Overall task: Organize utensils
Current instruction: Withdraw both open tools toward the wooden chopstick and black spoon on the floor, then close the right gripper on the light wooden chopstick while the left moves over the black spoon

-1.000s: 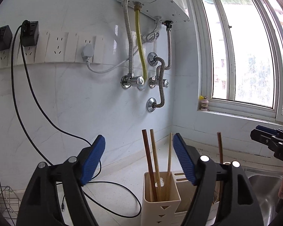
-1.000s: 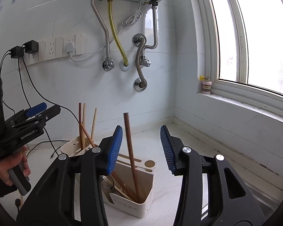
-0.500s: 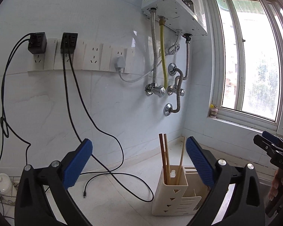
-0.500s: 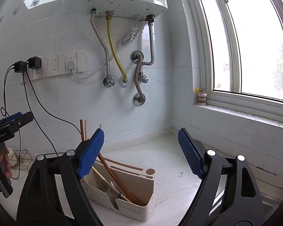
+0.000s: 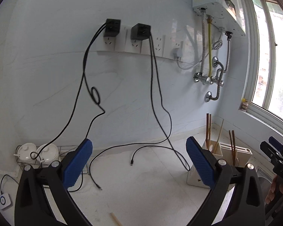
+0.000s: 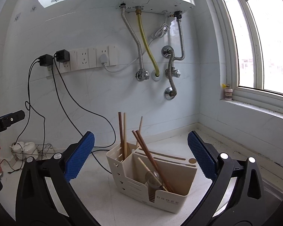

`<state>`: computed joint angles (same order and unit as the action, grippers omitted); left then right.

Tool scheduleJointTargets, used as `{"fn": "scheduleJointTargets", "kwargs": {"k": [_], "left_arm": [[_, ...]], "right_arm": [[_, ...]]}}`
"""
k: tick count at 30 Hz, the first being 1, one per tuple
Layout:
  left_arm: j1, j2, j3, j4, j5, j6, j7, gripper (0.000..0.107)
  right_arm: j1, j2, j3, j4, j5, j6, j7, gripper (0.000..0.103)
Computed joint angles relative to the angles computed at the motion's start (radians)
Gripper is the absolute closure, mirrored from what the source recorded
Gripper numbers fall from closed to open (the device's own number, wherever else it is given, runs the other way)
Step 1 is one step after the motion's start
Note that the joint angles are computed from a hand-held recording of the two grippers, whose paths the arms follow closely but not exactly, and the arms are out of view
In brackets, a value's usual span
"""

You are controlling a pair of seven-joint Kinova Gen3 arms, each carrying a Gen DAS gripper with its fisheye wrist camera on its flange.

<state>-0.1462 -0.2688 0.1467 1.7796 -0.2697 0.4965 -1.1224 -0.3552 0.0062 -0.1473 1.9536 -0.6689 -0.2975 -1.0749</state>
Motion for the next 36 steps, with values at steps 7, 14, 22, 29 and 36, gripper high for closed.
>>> {"fn": "scheduleJointTargets", "kwargs": {"k": [7,14,22,29,36], "left_arm": [[0.013,-0.045,-0.146,0.017,0.14,0.199,-0.058,0.01],[-0.006,-0.066,-0.286,0.058,0.299,0.331,-0.118,0.01],[-0.078,-0.11,-0.344,0.147,0.361,0.394,-0.14,0.01],[-0.097,-0.116,-0.358,0.192,0.389,0.445,-0.171,0.01],[-0.122,-0.122,-0.365,0.22,0.395,0.472,-0.181,0.01]], "right_arm": [[0.248,0.044,-0.289,-0.073,0.259,0.224,-0.23,0.008],[0.441,0.172,-0.611,-0.198,0.454,0.473,-0.315,0.011],[0.197,0.318,-0.547,-0.389,0.748,0.778,-0.517,0.032],[-0.088,0.443,-0.38,-0.559,0.843,1.01,-0.538,0.055],[-0.117,0.545,-0.495,-0.655,1.043,1.151,-0.66,0.067]]}}
